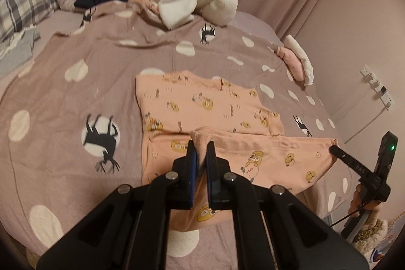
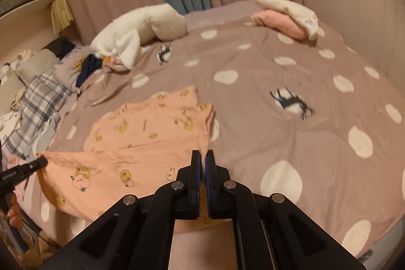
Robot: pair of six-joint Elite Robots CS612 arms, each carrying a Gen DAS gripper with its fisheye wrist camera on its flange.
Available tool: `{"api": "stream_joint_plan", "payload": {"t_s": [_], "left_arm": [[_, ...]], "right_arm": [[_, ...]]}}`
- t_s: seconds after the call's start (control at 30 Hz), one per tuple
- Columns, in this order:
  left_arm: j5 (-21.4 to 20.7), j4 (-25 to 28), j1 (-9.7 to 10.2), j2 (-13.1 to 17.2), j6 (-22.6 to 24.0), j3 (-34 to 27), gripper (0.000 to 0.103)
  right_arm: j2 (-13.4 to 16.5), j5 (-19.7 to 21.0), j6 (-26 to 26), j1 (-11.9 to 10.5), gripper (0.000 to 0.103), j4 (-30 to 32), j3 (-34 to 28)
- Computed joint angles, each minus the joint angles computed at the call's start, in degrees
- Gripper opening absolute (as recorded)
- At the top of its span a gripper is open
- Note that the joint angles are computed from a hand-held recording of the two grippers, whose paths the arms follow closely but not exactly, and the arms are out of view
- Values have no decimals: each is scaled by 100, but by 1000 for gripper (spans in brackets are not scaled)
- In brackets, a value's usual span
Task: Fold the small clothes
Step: 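Lift the sleepsuit edge with the left gripper and fold it over the body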
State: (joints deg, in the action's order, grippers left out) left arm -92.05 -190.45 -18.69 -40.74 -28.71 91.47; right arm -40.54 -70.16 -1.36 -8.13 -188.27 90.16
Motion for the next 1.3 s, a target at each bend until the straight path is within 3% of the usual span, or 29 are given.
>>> {"api": "stream_joint_plan", "payload": {"t_s": [0.37,0.8,1.03,1.3], "left_arm": [[667,145,-84,-89,59,-29,6],[925,266,6,3,111,-416,6],[976,795,187,315,58,-1158,6],[770,1817,438,950,-98,-2362,6]], "right_arm": [[48,179,-7,47,4,-146,-239],[208,189,-81,158,4,112,-877],[504,13,-143,293,4,528,-1643],[1143,-162,-78,441,4,1569,-2952]]}}
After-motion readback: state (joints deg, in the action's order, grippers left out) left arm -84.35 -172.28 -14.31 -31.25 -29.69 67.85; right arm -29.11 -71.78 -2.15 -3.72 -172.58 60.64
